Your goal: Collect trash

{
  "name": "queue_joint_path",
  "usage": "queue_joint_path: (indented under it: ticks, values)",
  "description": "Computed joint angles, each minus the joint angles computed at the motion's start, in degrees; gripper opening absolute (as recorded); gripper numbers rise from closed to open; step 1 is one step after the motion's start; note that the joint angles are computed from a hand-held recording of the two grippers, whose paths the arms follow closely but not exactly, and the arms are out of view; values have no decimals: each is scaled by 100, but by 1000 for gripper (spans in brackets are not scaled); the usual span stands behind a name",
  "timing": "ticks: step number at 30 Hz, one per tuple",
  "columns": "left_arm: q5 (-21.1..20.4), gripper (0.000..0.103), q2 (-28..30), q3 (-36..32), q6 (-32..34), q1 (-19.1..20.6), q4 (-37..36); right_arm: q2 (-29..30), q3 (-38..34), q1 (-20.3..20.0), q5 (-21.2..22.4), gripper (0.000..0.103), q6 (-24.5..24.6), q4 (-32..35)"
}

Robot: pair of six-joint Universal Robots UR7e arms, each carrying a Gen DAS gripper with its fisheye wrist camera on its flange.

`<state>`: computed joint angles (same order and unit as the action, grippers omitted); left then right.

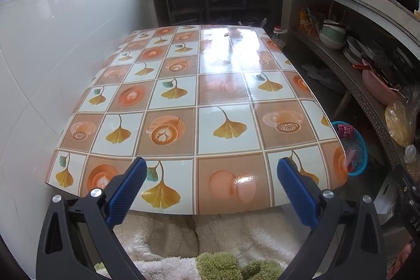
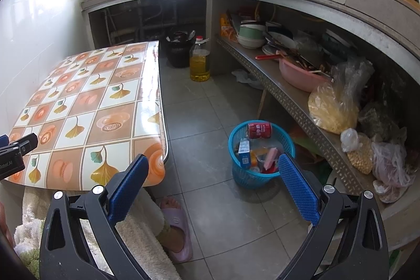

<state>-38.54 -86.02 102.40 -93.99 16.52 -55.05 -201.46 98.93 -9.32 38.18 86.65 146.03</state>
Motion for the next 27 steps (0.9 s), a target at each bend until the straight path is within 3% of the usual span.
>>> queue_joint_path:
  ticks: [27]
  values:
    - [-26,97,-33,31,33,33,-36,-33,-38,10,6,95,60,17]
